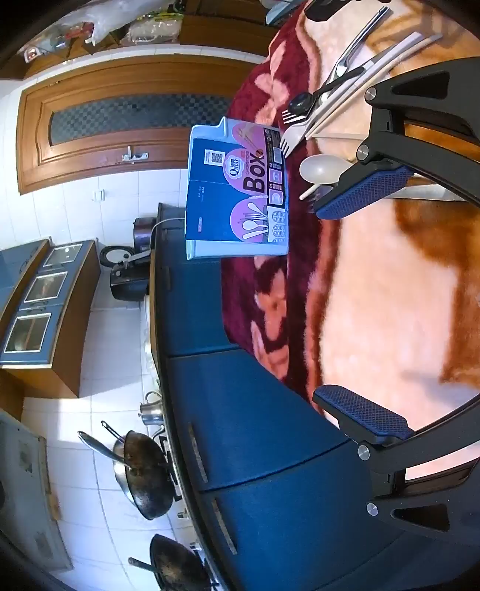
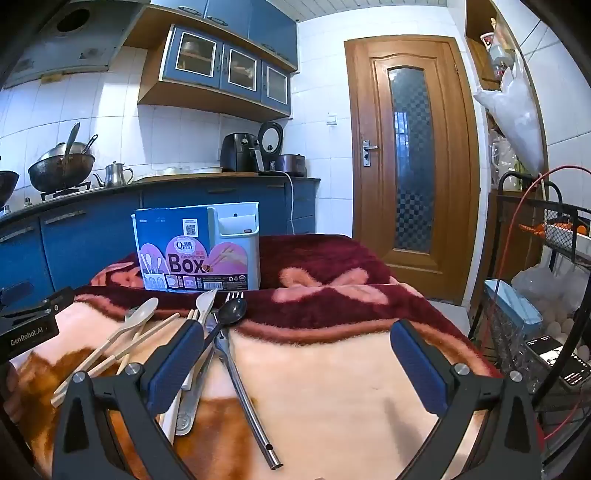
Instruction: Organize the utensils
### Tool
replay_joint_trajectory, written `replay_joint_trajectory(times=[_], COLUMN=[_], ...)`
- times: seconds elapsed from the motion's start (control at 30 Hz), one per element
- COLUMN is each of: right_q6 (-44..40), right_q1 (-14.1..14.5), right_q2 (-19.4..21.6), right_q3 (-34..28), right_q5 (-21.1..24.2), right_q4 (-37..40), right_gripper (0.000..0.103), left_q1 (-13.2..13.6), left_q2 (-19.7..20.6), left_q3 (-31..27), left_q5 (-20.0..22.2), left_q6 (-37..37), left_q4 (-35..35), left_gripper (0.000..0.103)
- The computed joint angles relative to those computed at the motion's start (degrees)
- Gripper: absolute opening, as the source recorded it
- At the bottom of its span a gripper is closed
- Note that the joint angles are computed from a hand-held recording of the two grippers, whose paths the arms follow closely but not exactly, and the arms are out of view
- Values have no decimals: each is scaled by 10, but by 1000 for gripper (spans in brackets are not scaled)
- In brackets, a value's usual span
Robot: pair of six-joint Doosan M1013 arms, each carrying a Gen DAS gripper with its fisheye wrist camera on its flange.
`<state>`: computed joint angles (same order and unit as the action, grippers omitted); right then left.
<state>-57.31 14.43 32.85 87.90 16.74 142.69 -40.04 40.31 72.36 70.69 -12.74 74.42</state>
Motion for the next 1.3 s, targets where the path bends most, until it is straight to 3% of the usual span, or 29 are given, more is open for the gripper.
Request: replay_joint_trajectory(times=[1.3], right_q6=[-29], right_q1=[2], right_q2=[-2], right_q3=[4], right_q5=[5], right_q4=[28], right_gripper=[103], left_q1=[-1], left_q2=[1], left_q3=[1], left_q5=[5], left_q6=[0], left_q4=[7], left_gripper=[92])
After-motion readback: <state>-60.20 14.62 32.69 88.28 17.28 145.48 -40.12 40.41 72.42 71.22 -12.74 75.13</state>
